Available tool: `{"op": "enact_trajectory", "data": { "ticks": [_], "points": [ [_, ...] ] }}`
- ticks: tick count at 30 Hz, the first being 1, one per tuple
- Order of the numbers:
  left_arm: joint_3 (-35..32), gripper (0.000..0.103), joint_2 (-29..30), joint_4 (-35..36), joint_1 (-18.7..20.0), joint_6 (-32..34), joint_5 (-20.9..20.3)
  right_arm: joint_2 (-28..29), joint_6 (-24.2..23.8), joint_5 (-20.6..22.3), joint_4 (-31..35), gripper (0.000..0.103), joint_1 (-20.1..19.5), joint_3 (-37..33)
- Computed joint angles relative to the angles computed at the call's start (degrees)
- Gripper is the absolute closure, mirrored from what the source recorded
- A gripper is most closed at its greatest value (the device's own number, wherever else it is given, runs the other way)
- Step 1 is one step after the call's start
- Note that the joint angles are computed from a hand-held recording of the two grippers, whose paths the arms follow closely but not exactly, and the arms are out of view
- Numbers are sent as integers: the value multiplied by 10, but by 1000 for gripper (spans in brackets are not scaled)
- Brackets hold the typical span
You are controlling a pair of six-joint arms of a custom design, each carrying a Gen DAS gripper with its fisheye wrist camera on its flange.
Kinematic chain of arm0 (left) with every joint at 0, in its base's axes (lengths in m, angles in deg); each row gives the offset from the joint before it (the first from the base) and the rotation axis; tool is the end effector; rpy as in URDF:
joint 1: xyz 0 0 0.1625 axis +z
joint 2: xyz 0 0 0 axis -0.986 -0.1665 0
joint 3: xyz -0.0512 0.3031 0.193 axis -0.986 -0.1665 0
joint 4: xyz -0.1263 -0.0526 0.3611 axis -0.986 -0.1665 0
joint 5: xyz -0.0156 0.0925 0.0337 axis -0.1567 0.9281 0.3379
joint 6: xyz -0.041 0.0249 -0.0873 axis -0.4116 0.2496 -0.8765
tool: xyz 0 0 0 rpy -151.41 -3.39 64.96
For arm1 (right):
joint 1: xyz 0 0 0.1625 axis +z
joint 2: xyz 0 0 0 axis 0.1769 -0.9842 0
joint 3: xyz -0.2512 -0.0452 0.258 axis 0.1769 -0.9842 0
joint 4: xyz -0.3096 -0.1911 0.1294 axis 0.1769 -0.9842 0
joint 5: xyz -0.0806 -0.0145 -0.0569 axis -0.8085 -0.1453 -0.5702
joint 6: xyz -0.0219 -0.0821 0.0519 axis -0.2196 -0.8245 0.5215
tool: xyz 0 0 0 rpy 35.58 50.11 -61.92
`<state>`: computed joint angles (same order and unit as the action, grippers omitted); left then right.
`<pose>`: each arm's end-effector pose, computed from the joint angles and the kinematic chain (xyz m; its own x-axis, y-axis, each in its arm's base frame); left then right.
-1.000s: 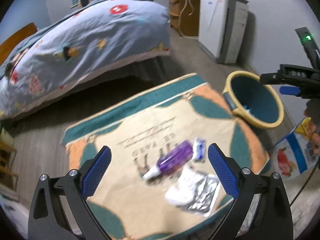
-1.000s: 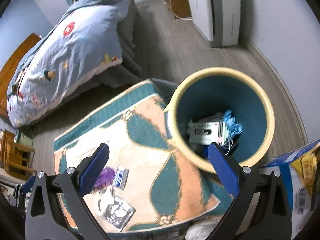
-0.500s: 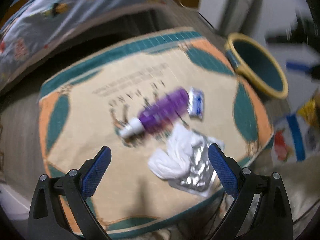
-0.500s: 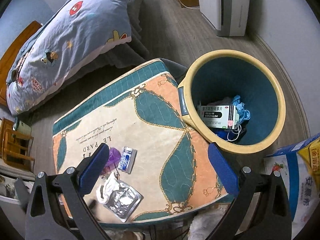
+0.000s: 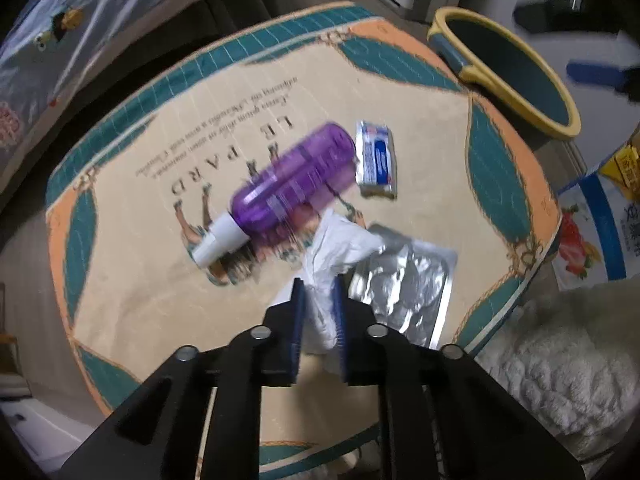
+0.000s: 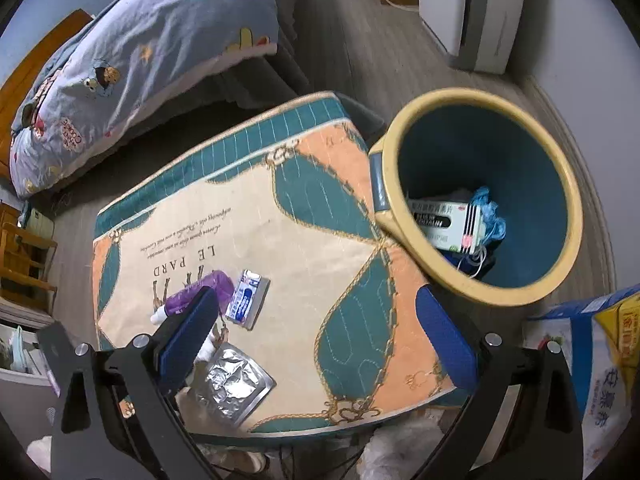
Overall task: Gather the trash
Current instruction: 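Grasp a white tissue with the left tool while the right tool grasps the small blue-white medicine box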
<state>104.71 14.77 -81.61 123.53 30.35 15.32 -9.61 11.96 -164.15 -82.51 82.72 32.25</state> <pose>-0.4127 -0.6505 0.0130 -0.6434 0.4153 -0.6431 0.4873 0.8701 0.0743 0.1119 -0.6911 0.4168 -0.8277 0.1355 0.5446 -0.1045 0.9162 -0.3868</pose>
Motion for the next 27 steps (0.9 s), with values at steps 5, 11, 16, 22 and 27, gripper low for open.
{"op": "enact_trajectory", "data": {
  "ticks": [5, 11, 16, 22, 27],
  "points": [
    [-17, 90, -12, -20, -9, 31, 19, 10, 30, 14, 24, 6, -5, -7],
    [-73, 90, -22, -58, -5, 50, 29, 47, 25, 1, 45, 6, 1, -29],
    [-57, 90, -40, -111, 5, 57, 48, 72, 46, 19, 69, 6, -6, -39],
    [-49, 90, -47, -136, 10, 54, 42, 114, 46, 1, 110, 28, -5, -71],
    [-82, 90, -25, -131, 15, 69, 30, 140, 25, -31, 125, 44, -1, -85]
  ]
}}
